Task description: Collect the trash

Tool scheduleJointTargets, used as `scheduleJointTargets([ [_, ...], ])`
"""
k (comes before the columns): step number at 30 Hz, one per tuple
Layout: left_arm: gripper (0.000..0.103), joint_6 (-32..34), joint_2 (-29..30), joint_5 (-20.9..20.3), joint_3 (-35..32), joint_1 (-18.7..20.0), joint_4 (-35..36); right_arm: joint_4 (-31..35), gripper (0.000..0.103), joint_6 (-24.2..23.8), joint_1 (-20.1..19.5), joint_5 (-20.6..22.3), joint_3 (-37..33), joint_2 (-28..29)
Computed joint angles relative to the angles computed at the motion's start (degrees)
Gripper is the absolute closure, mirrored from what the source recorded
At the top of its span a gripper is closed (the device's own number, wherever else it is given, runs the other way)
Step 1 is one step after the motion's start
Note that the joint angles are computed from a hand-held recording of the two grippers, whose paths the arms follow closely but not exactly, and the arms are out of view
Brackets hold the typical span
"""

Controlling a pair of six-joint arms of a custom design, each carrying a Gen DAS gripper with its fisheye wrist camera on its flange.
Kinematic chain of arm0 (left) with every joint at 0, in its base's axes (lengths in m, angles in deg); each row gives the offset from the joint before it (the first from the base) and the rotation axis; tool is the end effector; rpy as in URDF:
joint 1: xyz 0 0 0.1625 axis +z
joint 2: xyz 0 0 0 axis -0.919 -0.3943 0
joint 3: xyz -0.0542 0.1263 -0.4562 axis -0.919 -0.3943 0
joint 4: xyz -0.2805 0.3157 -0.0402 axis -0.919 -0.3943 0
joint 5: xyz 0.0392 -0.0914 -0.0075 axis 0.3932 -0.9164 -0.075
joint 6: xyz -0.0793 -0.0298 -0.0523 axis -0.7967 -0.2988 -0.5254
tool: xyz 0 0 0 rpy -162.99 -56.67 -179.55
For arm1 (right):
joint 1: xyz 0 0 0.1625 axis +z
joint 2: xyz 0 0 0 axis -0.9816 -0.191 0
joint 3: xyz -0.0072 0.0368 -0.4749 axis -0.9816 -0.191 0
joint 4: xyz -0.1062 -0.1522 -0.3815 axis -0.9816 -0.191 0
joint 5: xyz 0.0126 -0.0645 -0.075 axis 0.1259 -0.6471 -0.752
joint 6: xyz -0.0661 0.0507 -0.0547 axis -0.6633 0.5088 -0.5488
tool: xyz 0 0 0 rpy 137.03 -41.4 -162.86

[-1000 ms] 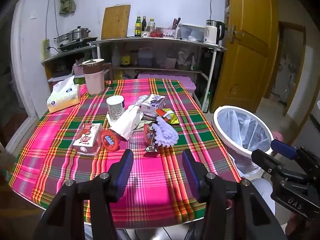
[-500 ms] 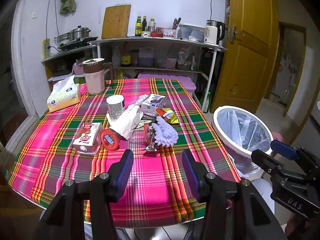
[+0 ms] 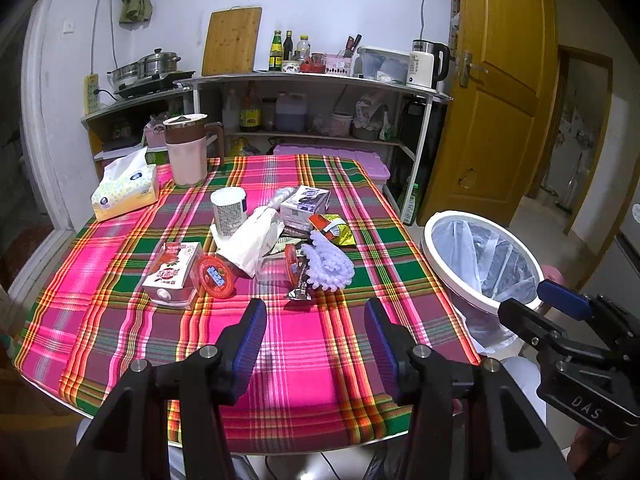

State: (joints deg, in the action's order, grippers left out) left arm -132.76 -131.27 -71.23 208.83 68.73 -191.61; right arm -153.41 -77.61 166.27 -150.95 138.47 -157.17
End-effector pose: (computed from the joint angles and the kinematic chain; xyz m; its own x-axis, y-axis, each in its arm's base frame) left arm -0.2837 -0.2200 0.0489 -0.7202 -0.3113 -0.6200 0.3729 0.5799 -0.7243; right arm 0.1114 -0.2957 0.2021 -0.6500 -0.5265 0.5479 -0.7518 0.5506 -0.3627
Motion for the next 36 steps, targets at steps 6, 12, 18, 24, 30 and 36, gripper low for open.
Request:
scheduleJointTargets([
  [6,0.052,0.0,-0.1,-0.2,-0.2,-0.2,0.2,0.1,0.038,0.1,0.1,-0.1,0.0,0.0],
  [12,0.052,0.2,0.2,0.2,-0.1,0.3,-0.3,0.1,0.038,0.1,0.1,-0.1,0.0,-0.1],
  [18,0.052,0.1,0.1,0.1,-0.2,0.1,-0.2,0.1,0.038,0.1,0.2,-0.2,-0.1,0.0],
  [24,0.052,0.2,0.1,0.2,0.0,0.3,-0.5,0.2,0.038,0.2,0.3,-0.3,-0.1,0.0],
  [30,0.052,0.2,0.1,0.2,0.1,0.3,-0.7,0.2,0.038,0.3,0.5,-0.5,-0.2,0.0],
  [36,0.052,0.2,0.0,0.2,0.1,0.3,-0.8,0.1,0.038,0.4,0.6,-0.6,-0.2,0.3],
])
